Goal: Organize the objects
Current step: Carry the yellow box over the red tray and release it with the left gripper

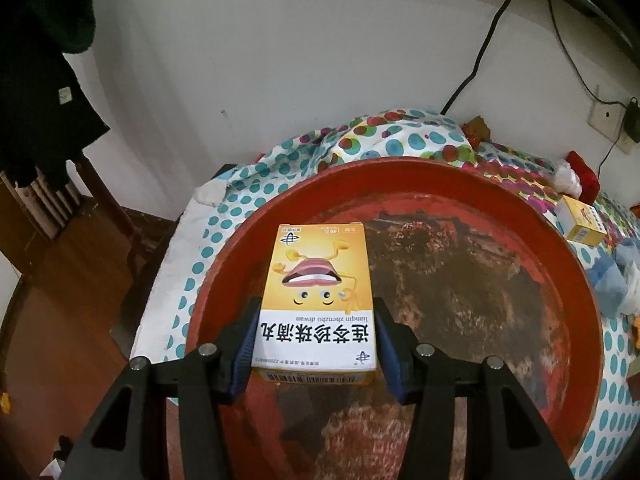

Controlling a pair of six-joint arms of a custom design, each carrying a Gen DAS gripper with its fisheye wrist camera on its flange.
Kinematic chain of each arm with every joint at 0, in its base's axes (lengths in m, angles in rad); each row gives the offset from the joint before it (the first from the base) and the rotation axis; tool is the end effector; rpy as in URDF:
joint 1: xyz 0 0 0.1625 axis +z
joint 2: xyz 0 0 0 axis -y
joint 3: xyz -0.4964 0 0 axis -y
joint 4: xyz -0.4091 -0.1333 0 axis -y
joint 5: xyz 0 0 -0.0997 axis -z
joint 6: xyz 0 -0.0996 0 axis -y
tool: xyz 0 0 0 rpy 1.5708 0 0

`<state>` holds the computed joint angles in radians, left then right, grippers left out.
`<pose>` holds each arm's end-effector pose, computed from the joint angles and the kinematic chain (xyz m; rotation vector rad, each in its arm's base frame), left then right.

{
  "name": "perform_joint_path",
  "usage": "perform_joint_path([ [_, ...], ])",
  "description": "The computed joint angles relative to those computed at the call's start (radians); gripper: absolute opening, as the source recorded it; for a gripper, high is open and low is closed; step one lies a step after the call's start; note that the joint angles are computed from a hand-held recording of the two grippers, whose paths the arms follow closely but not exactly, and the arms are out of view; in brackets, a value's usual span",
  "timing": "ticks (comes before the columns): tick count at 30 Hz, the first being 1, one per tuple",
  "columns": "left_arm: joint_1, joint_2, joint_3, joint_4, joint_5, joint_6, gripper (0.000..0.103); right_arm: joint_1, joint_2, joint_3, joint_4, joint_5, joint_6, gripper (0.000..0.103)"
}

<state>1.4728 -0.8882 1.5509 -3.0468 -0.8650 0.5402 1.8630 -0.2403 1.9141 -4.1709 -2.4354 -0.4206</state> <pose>0.1227 -0.7749 0.3163 0.3571 2.1878 -0.7431 0.2140 -0.5117 -0.0854 0.2732 -2.0910 0.9633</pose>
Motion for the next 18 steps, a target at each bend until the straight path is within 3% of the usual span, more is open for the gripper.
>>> perform_joint_path([
  [8, 0.006, 0.050, -0.102, 0.132, 0.033, -0.091, 0.055, -0.011, -0.005, 0.009, 0.000, 0.011, 0.017, 0.103],
  [13, 0.011, 0.068, -0.121, 0.125, 0.053, -0.096, 0.054, -0.015, -0.006, 0.011, 0.001, 0.014, 0.018, 0.103],
  [18, 0.007, 0.033, -0.080, 0.068, 0.002, -0.109, 0.055, -0.013, -0.007, 0.016, -0.025, 0.017, -0.002, 0.103],
])
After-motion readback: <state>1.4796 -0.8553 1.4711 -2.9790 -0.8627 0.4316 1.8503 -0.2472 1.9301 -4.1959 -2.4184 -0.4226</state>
